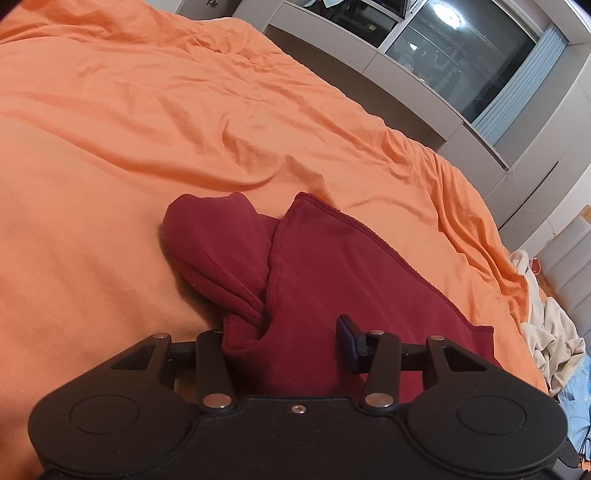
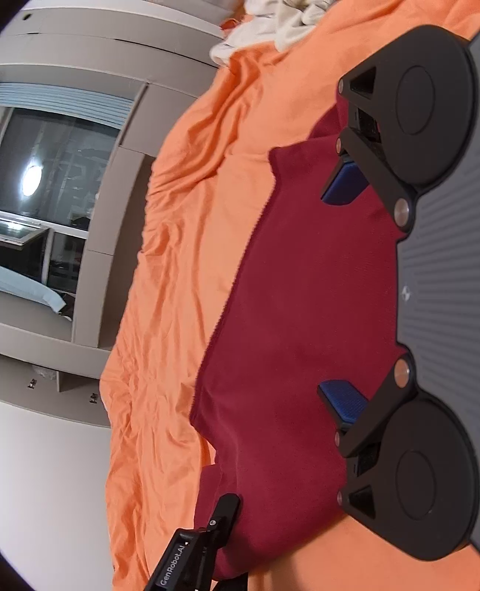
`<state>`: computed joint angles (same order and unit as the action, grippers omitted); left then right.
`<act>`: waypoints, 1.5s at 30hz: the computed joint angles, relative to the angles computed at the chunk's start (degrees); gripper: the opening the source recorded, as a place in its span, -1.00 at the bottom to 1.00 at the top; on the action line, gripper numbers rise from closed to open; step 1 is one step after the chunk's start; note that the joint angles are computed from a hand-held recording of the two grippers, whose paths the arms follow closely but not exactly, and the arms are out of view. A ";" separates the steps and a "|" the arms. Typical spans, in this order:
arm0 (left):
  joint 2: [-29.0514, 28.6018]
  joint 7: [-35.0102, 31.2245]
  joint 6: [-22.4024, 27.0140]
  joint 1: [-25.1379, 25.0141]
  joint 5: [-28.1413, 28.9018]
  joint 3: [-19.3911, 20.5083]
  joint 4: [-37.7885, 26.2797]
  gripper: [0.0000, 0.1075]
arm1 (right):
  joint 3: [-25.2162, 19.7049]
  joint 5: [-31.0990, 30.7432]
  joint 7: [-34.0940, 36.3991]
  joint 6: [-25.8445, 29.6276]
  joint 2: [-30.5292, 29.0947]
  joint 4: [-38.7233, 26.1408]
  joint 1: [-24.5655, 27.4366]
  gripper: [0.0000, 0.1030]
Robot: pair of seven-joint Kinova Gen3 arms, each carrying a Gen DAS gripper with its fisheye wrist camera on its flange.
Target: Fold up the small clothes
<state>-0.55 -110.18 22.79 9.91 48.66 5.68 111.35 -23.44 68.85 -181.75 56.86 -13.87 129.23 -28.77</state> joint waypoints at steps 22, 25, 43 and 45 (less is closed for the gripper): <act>-0.03 -5.35 -6.61 2.55 -2.81 1.82 -2.25 -0.65 | 9.92 -17.17 22.04 -7.14 -9.46 -4.88 4.81 1.00; 0.65 -12.34 -7.48 4.36 -3.13 2.76 -4.61 -0.70 | 11.96 -19.24 24.27 -6.28 -12.64 -5.77 8.10 1.00; 6.38 -27.63 0.98 17.63 -21.08 12.07 -12.96 -0.71 | 34.00 -32.65 32.16 -17.49 -24.04 -4.62 21.95 1.00; 6.43 -26.57 -1.03 18.49 -23.83 12.50 -11.25 -0.65 | 34.41 -34.75 34.03 -18.63 -23.43 -4.65 21.82 1.00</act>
